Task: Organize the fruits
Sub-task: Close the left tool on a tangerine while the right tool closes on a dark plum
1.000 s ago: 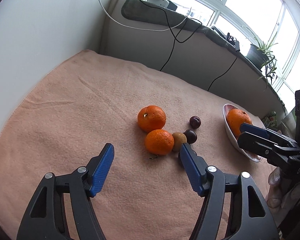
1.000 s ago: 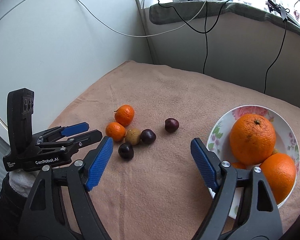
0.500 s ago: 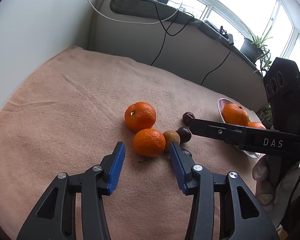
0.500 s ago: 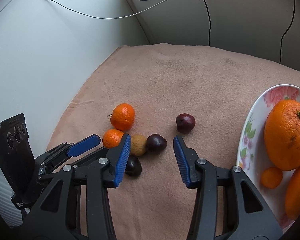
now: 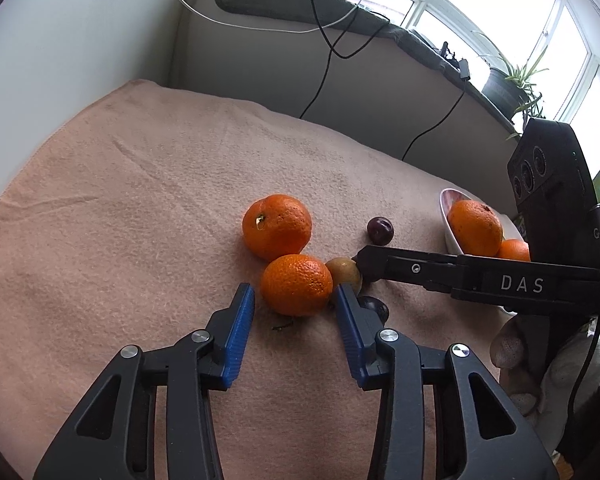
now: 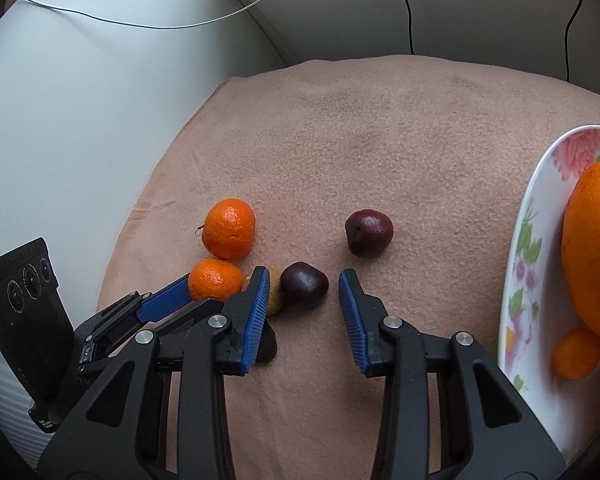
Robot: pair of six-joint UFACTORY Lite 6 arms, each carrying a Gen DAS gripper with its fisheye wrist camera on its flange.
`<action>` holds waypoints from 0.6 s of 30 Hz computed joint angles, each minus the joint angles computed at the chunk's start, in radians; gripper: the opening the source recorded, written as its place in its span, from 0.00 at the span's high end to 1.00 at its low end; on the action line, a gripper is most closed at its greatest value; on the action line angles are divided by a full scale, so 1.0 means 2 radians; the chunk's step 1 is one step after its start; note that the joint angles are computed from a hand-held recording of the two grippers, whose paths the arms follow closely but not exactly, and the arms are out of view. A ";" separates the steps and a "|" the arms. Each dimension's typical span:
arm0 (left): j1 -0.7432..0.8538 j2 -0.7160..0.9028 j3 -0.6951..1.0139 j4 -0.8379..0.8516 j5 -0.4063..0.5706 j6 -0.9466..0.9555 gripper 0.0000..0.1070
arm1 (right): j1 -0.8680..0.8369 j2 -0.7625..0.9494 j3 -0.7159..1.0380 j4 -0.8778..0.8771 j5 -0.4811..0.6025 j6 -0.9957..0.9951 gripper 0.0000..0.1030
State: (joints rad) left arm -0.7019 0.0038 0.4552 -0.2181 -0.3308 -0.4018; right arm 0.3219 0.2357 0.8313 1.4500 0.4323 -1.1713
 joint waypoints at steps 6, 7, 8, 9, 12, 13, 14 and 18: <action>0.002 0.013 0.015 0.021 0.004 -0.020 0.67 | -0.006 0.002 0.000 0.003 0.009 -0.003 0.74; 0.002 0.013 0.014 0.021 0.003 -0.020 0.67 | -0.006 0.002 0.000 0.007 0.011 -0.006 0.74; 0.002 0.012 0.013 0.023 0.003 -0.023 0.68 | -0.007 0.002 -0.001 0.010 0.012 -0.009 0.75; 0.001 0.012 0.014 0.023 0.002 -0.024 0.68 | -0.008 -0.001 -0.004 0.013 0.014 -0.012 0.75; 0.000 0.003 0.005 0.016 -0.003 -0.020 0.68 | -0.007 -0.008 -0.009 0.013 0.011 -0.013 0.75; -0.003 0.000 0.003 0.004 -0.004 -0.010 0.68 | -0.008 -0.011 -0.011 0.013 0.011 -0.015 0.75; -0.004 -0.003 0.001 -0.002 -0.004 -0.007 0.68 | -0.009 -0.016 -0.015 0.013 0.012 -0.017 0.75; -0.005 -0.024 -0.013 -0.013 -0.008 -0.003 0.69 | -0.005 -0.038 -0.028 0.014 0.004 -0.019 0.75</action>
State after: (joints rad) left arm -0.7116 -0.0449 0.4292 -0.2433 -0.3461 -0.4086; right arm 0.3112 0.1588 0.7750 1.4771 0.4403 -1.2089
